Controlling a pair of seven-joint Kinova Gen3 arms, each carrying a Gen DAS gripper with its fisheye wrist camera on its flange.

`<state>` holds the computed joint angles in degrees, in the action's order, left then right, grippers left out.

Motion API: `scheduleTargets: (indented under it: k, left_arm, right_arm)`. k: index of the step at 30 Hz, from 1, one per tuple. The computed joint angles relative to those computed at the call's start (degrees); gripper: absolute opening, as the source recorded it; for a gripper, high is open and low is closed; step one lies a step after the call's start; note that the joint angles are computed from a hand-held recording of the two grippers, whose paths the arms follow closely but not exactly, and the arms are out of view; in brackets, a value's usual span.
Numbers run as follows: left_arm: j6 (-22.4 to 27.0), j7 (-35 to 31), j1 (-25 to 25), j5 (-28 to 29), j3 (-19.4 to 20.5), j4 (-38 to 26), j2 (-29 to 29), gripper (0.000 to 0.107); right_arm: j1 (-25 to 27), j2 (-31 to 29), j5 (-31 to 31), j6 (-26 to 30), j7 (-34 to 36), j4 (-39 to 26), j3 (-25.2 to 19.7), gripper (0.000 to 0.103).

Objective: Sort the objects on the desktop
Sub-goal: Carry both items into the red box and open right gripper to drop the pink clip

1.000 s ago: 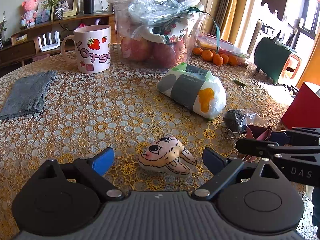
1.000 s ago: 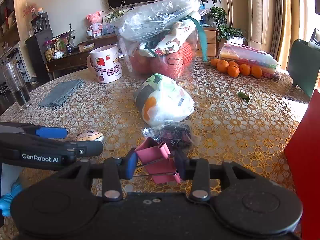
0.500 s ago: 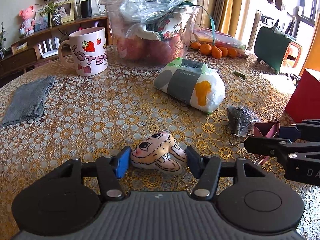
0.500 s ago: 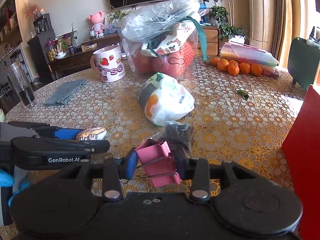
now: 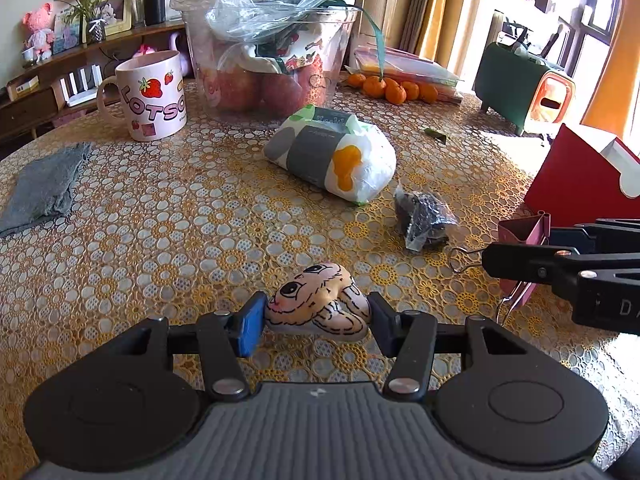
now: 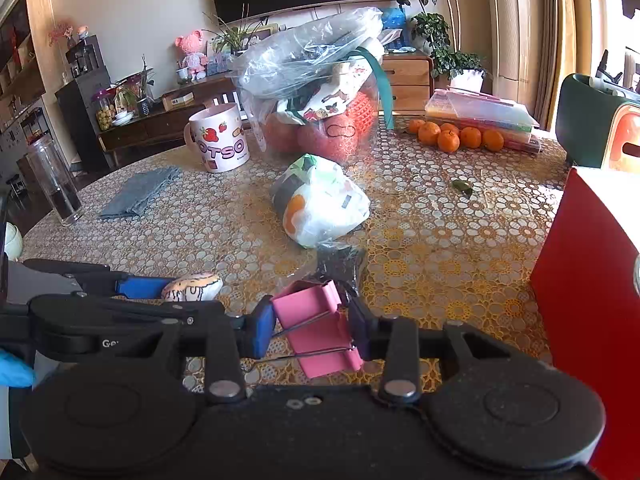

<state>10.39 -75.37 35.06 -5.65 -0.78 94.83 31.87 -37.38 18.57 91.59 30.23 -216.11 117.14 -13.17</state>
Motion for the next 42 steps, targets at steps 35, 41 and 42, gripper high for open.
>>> scheduleTargets:
  k: [35, 41, 42]
  left_arm:
    - [9.19, 17.14, 15.28, -12.78, 2.93, -3.62, -9.45, 0.053]
    - [11.09, 16.85, 17.32, -13.7, 4.07, -8.92, -6.74, 0.053]
    - [11.47, 16.49, 17.47, -13.64, 4.42, -9.98, -6.17, 0.053]
  right_arm:
    - [5.54, -33.29, -20.0, 3.25, 13.46, 17.48, -8.98, 0.039]
    - [9.77, -38.15, -23.65, 2.64, 16.94, 19.86, -10.22, 0.039]
    - [10.51, -38.98, -24.18, 2.47, 17.5, 20.32, -10.26, 0.039]
